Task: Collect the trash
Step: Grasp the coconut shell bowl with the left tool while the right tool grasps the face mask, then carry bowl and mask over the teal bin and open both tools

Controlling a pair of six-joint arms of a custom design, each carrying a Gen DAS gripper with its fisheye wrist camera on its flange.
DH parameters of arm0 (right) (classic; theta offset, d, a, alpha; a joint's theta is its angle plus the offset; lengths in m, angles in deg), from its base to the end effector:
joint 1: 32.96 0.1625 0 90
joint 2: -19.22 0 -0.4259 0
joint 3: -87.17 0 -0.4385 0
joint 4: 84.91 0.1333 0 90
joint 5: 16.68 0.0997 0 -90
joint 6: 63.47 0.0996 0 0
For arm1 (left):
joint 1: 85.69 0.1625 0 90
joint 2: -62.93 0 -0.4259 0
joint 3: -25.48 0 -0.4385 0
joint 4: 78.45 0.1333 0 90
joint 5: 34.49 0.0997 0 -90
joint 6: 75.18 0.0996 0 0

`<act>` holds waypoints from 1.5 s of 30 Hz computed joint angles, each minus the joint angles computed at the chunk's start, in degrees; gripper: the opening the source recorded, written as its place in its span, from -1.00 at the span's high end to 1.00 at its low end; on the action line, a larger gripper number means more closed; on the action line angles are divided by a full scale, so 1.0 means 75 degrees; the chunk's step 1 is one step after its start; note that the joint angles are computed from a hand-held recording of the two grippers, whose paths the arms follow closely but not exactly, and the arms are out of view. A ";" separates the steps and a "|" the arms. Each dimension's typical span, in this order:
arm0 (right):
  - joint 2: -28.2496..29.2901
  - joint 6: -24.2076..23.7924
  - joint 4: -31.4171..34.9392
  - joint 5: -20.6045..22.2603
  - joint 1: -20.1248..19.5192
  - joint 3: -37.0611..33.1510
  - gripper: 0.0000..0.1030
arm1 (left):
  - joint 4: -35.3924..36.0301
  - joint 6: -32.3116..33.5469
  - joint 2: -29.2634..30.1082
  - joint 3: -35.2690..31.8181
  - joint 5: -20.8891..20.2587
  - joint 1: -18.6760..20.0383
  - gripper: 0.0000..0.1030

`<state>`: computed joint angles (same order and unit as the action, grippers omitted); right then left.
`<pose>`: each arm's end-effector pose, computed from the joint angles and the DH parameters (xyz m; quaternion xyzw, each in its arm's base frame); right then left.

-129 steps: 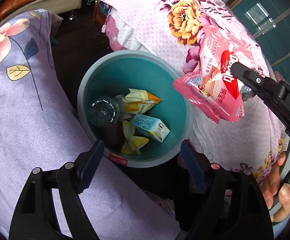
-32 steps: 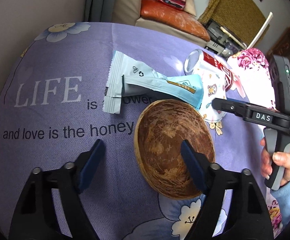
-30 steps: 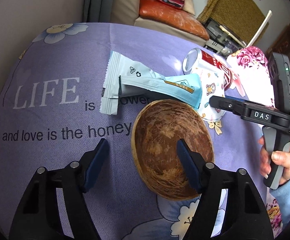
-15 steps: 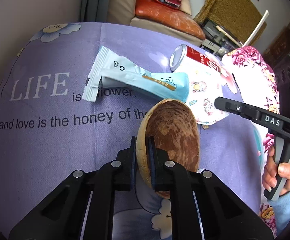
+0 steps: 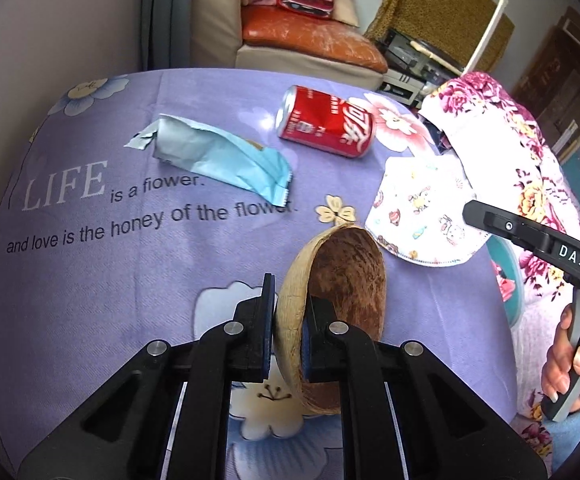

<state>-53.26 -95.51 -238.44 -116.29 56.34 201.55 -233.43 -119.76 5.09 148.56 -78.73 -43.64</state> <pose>0.1095 -0.5849 0.2213 0.2492 -0.9467 0.1562 0.1316 -0.2414 -0.4934 0.0549 0.0280 0.9209 -0.2795 0.2703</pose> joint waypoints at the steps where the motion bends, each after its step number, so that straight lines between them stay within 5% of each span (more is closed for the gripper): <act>1: -0.0140 -0.0031 -0.0045 -0.0013 -0.0030 0.0104 0.95 | 0.0034 -0.0014 0.0048 -0.0053 0.0006 -0.0036 0.79; 14: -0.0335 0.0223 0.0972 -0.0099 -0.0312 0.0062 0.88 | 0.0140 -0.0107 0.0349 -0.0214 -0.0238 -0.0106 0.79; 25: -0.0517 0.0129 0.0219 -0.0069 -0.0321 0.0264 0.96 | 0.0133 0.0078 0.0308 -0.0360 -0.0131 -0.0198 0.79; 35: -0.1515 0.0157 -0.0312 0.0077 -0.0663 0.0360 0.96 | 0.0259 0.1209 0.1700 -0.1986 -0.0382 -0.0538 0.79; 45: -0.2563 0.0135 -0.0446 0.0619 -0.1822 0.0327 0.96 | 0.0680 0.2017 0.3570 -0.4212 -0.1235 -0.0694 0.78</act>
